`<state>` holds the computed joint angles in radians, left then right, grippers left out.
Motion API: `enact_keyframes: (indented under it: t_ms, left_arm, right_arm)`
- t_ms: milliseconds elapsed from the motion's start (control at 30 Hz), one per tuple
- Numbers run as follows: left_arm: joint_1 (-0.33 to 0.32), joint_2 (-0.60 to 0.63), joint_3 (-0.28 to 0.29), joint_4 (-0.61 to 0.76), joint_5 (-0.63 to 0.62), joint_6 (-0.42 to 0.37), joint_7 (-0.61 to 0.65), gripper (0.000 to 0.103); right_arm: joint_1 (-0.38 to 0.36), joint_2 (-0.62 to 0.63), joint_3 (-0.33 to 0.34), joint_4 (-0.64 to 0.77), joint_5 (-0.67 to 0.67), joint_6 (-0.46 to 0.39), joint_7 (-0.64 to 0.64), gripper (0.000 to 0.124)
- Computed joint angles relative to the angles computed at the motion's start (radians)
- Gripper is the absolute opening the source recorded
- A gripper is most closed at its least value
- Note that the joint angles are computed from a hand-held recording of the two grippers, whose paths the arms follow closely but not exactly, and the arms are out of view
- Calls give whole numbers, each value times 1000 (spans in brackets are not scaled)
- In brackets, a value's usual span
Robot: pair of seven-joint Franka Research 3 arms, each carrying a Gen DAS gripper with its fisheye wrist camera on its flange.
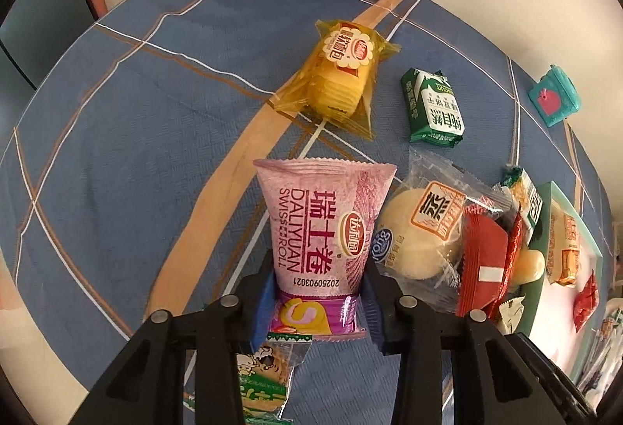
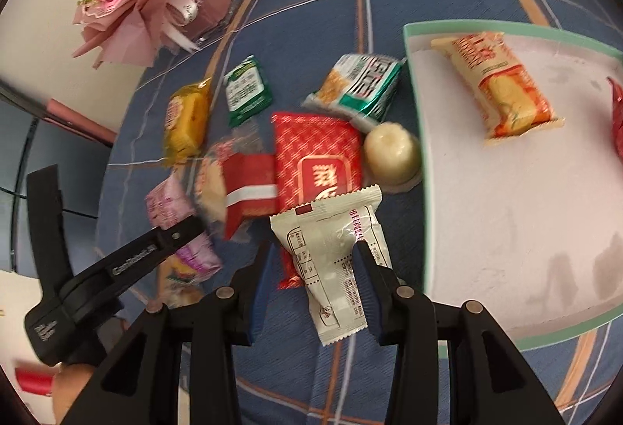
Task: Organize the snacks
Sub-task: 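Grasp the white sachet with the right tool while the left tool grasps the pink swiss roll pack, then carry both snacks into the white tray and open both tools to release them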
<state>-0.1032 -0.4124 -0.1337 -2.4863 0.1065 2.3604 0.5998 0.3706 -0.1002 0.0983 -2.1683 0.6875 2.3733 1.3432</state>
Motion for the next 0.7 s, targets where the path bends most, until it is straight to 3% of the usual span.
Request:
enact_keyframes:
  t_ms: [167,333,433,533,600,700]
  left_arm:
    - [-8,5,0,0,-10,5,6,42]
    - [-18,-25,-1,-13,-20,-12,6,42]
    - [-19,-20,0,-11,-22,-11,8,42]
    - [-17,-10,3,-8,-23,-4,14,42]
    - [-16,-9,1,-7,-22,-5,13,42]
    - [-16,-8,1,-6,-23,-5,14,42]
  right_arm:
    - [3,-6,-12,8,103,-57,-69,43]
    - [3,-19,22,-5,-71,67,5,43]
    - [3,-9,33,-5,-201,110,82,50]
    - [9,17,23,11,-197,98,87,53]
    - [12,31,17,21,-162,87,74,62]
    - [14,44,19,31,-163,69,75,63]
